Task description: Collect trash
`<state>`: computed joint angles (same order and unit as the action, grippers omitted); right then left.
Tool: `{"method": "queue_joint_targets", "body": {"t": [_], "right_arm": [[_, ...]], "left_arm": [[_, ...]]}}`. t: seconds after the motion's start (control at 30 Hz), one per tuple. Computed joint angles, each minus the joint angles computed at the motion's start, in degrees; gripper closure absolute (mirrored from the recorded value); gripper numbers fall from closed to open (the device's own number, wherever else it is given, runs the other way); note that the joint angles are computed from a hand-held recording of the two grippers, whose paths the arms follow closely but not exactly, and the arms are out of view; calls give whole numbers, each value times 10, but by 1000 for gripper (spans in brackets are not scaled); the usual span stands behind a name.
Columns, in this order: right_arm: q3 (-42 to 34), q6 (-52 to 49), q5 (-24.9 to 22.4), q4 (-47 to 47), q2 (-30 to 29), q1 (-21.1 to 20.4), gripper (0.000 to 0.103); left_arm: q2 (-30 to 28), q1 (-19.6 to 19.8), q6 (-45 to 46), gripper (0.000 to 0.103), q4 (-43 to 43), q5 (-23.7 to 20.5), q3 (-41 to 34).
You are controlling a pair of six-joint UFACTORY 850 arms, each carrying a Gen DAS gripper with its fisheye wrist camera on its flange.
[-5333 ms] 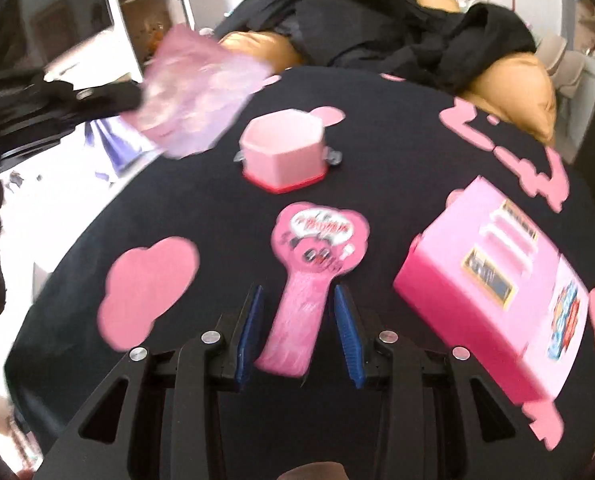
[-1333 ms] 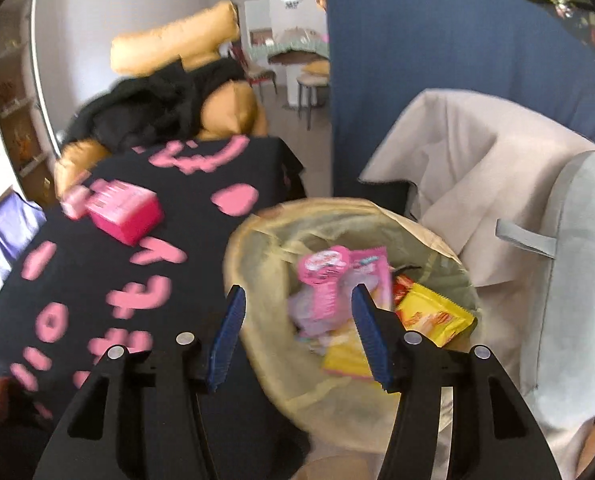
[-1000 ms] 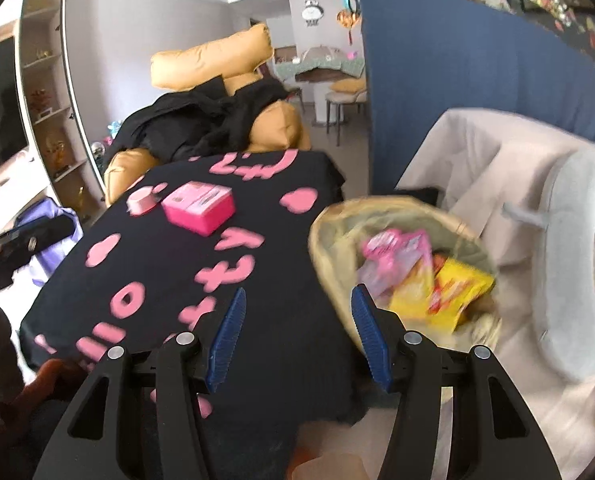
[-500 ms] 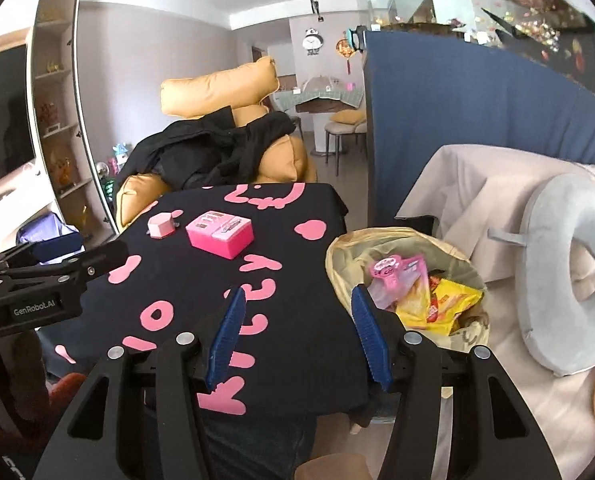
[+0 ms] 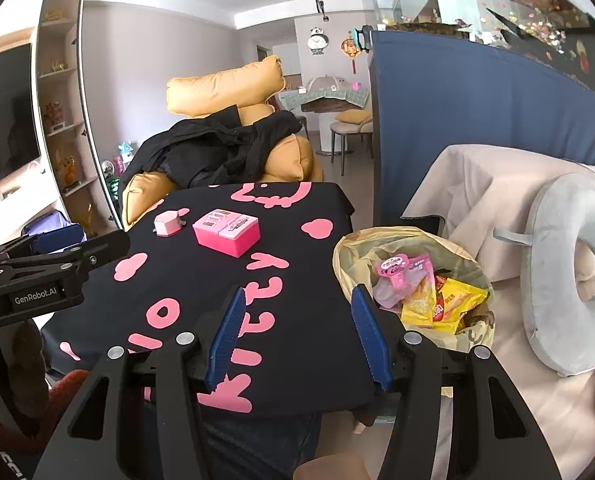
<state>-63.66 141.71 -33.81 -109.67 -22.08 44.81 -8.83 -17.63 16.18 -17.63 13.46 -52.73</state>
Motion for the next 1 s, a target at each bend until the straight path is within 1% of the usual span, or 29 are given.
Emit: {"method": "queue_joint_targets", "body": {"t": [1.0], "right_arm": [[1,3,11,5,0,-4,51]], "left_arm": [[-3,0,-9,16,10,-4,0]]}}
